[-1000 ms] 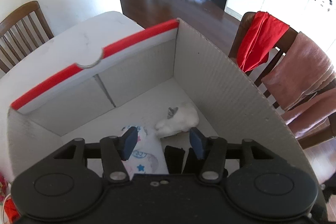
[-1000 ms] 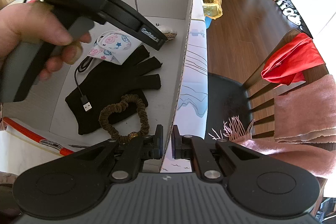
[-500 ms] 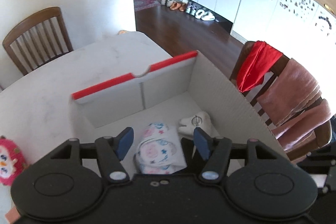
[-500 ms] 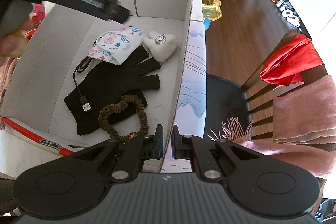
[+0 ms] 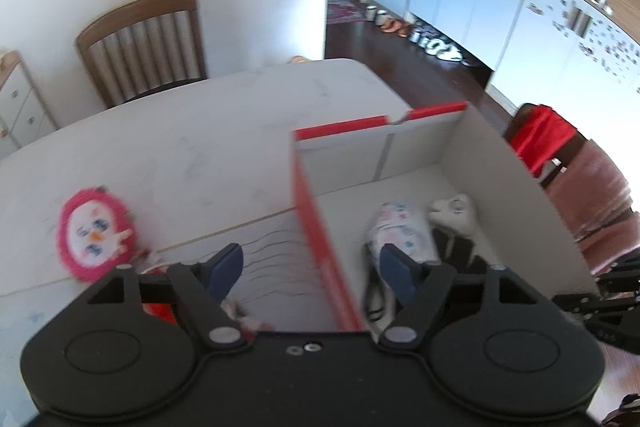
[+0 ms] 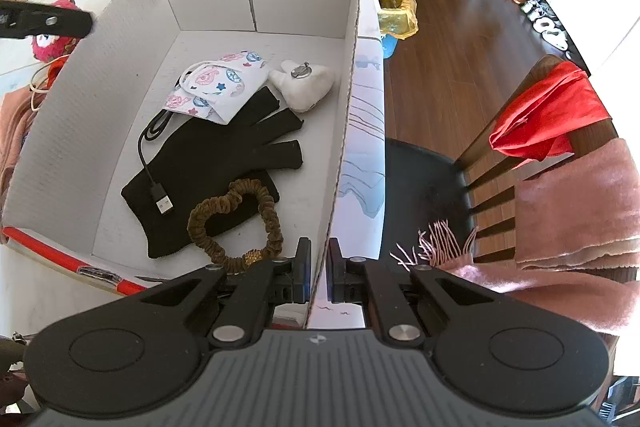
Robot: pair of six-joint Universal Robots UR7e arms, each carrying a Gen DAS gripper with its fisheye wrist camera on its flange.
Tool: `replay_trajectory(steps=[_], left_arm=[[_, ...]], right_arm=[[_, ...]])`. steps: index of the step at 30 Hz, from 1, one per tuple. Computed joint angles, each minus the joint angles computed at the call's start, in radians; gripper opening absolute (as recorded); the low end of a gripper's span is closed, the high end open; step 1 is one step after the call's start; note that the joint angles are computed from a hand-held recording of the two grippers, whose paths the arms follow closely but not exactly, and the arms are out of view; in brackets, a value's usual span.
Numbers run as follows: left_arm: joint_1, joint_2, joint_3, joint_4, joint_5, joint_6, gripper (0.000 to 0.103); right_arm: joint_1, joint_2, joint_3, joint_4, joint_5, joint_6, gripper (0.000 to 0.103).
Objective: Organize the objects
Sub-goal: 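Open the left gripper to drop the white plush and withdraw, then lower the left gripper onto the white cable and close on it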
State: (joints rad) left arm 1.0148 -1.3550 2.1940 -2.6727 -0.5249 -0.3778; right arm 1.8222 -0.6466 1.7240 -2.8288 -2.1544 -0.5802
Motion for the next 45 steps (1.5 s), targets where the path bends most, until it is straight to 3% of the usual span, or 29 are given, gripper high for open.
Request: replay_trajectory(steps=[8, 16, 23, 28, 36, 43, 45], left_arm=[[0.015, -0.116, 0.051, 0.077, 0.052, -0.120, 0.101], [0.091, -0.194, 0.048, 0.181, 0.006, -0.244, 0.101], [0.160, -0.193, 0.033, 0.227, -0.003, -0.298, 0.101], [0.201, -0.184, 0.027, 0.217, -0.028, -0.310, 0.096], [0.256, -0.169, 0.021, 0.175, -0.073, -0.312, 0.077], [0.279, -0.154, 0.021, 0.134, -0.106, -0.302, 0.070], [0.286, -0.152, 0.023, 0.105, -0.119, -0.287, 0.063]], right_arm=[[0.001, -0.003, 0.001, 0.007, 0.000, 0.006, 0.007], [0.002, -0.003, 0.001, 0.009, -0.002, 0.008, 0.007], [0.003, -0.002, 0.000, 0.010, -0.004, 0.010, 0.007], [0.001, -0.002, 0.001, 0.010, -0.005, 0.013, 0.007], [-0.001, 0.000, -0.001, 0.010, -0.008, 0.015, 0.007], [-0.001, 0.000, -0.001, 0.009, -0.008, 0.014, 0.007], [-0.001, 0.001, -0.001, 0.010, -0.009, 0.014, 0.007]])
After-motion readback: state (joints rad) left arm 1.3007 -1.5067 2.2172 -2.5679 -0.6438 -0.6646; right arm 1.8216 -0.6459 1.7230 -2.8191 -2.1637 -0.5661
